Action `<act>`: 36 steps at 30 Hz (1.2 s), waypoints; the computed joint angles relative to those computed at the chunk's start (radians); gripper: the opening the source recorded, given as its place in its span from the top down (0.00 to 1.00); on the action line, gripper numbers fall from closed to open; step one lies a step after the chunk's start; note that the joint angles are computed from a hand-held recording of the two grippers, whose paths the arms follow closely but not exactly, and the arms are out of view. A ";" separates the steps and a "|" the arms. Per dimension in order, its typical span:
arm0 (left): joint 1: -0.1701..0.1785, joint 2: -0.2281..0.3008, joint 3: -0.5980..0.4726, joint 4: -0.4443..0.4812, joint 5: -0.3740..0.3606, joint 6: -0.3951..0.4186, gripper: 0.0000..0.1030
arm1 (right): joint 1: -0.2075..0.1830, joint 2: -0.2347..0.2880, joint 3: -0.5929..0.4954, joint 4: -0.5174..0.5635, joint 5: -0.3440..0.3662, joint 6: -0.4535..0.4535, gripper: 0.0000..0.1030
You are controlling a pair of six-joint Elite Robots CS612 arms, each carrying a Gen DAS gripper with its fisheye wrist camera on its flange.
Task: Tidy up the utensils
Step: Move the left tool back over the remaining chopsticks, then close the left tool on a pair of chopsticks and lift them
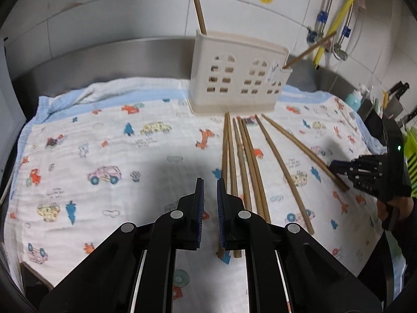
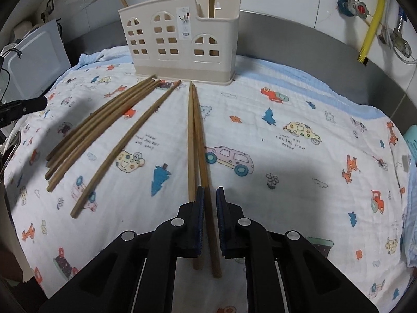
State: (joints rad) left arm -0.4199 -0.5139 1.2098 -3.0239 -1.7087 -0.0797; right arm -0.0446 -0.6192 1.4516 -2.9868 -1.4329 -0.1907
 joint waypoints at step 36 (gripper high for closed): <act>-0.016 0.083 -0.113 0.138 -0.025 0.040 0.88 | -0.002 0.011 -0.004 -0.013 0.008 -0.005 0.92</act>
State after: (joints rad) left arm -0.4364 -0.4311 1.0970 -2.8864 -1.7335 -0.0396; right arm -0.0465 -0.6080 1.4481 -3.0001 -1.4249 -0.1960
